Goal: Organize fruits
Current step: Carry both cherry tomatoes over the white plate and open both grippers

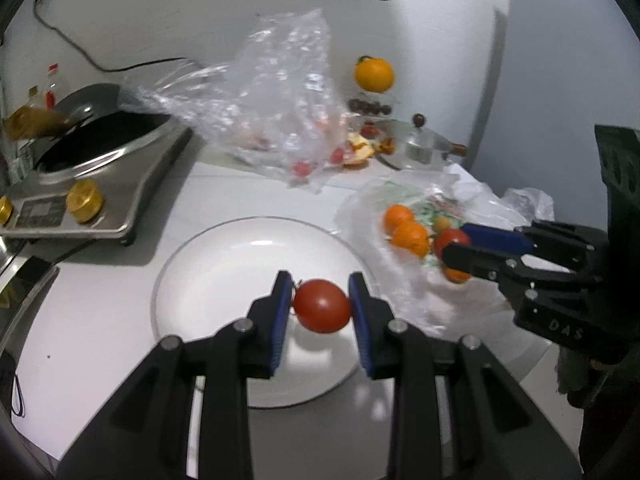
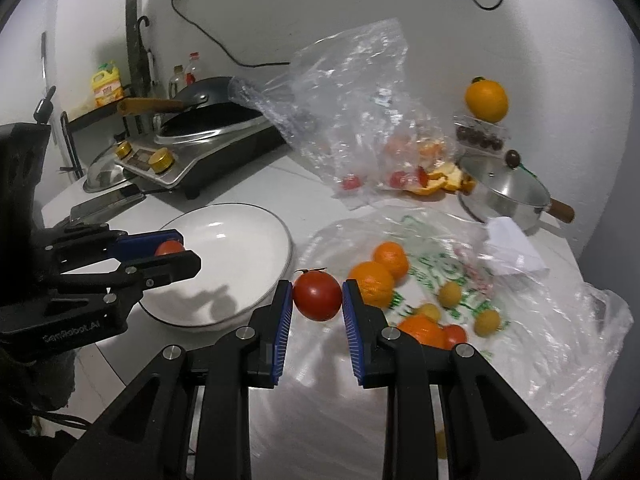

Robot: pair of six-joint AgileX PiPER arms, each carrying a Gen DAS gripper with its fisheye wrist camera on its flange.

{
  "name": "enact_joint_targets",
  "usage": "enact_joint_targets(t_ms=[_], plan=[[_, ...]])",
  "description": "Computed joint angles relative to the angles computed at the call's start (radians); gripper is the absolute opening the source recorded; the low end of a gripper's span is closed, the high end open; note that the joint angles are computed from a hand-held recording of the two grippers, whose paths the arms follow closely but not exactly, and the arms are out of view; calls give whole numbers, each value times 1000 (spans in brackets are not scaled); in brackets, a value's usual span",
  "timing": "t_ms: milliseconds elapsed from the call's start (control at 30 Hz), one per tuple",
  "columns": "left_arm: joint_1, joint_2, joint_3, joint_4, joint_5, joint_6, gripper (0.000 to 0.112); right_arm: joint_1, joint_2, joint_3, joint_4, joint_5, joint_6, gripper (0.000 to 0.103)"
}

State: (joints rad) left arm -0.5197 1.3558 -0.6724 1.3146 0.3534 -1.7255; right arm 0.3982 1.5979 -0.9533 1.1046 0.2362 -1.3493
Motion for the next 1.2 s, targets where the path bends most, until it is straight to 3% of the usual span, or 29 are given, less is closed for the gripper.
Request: enact_joint_targets(t_ms=[300,533,900,1067,1200], plan=[[121,-15,78,197,-23,-129,30,127,122,-115,-195,-45,232,28],[261,31,73,301,-116,-182,30,180,255,-272,-337,-2,418,28],[363,84,48,324,-199,-205,31,233,428,-499,-535,111,677,28],[384,76,47,267,-228,-151,33,242,437,-521,-566,111,707,28],[380,63,53,215,-227,-123,35,243,425,-507,-582,94,725,37]])
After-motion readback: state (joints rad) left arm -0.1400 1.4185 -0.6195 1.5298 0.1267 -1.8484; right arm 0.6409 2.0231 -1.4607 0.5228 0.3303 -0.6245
